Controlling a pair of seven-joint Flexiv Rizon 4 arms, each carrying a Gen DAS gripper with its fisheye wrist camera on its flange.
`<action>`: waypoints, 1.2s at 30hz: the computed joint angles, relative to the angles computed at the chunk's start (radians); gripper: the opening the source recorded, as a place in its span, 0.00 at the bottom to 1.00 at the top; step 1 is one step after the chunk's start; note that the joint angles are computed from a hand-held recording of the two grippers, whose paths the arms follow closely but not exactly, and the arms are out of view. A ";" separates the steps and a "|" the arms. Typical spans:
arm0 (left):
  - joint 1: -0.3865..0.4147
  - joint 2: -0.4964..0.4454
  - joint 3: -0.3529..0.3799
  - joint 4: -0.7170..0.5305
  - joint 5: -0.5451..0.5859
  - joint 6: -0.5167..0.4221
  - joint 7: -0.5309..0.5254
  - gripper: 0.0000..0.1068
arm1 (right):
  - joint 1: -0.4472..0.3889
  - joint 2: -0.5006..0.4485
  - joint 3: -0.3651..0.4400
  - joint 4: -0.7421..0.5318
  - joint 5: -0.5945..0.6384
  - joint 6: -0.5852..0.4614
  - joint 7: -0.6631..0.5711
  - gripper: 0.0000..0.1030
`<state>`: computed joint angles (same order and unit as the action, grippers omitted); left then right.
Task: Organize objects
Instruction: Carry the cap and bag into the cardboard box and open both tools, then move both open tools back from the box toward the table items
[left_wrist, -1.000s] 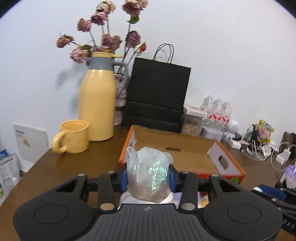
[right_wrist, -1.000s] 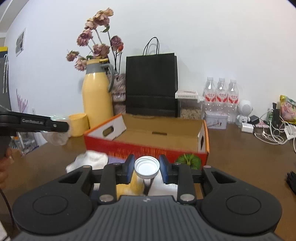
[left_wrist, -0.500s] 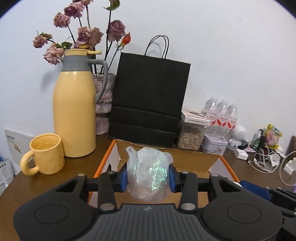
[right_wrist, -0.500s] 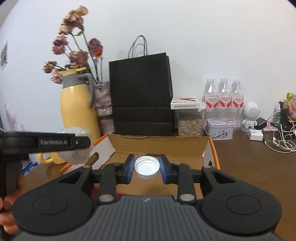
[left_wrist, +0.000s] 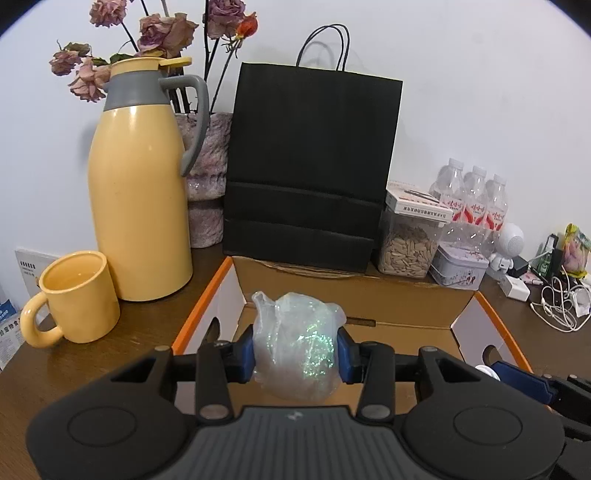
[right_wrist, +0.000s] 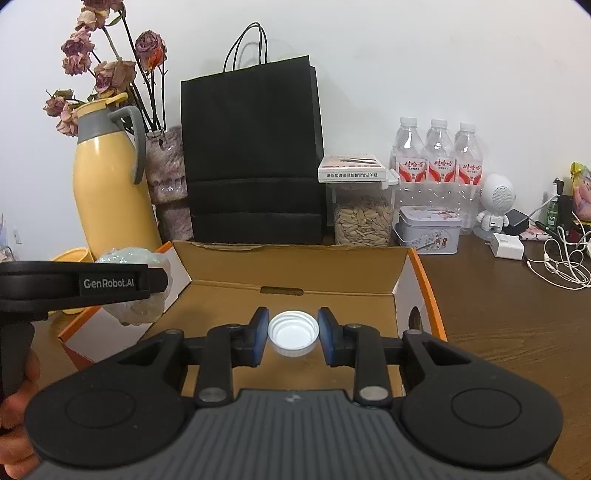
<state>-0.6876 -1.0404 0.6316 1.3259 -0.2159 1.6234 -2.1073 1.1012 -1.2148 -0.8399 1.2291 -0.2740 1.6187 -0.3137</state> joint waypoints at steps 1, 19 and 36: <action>0.002 0.002 -0.004 0.001 0.002 -0.002 0.003 0.45 | -0.001 0.005 0.008 0.001 -0.006 -0.012 -0.006 0.32; -0.025 0.009 0.064 -0.005 0.096 -0.049 -0.125 0.95 | 0.037 0.027 -0.036 0.064 -0.058 -0.032 0.050 1.00; -0.151 0.064 0.149 0.174 0.017 0.129 -0.091 0.95 | 0.179 0.000 -0.184 0.195 0.122 0.101 -0.058 1.00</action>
<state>-0.8384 -0.9766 0.7804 1.4995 -0.1989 1.7528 -2.1982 1.2805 -1.2151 -1.0236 1.4238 -0.1515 1.7198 -0.3718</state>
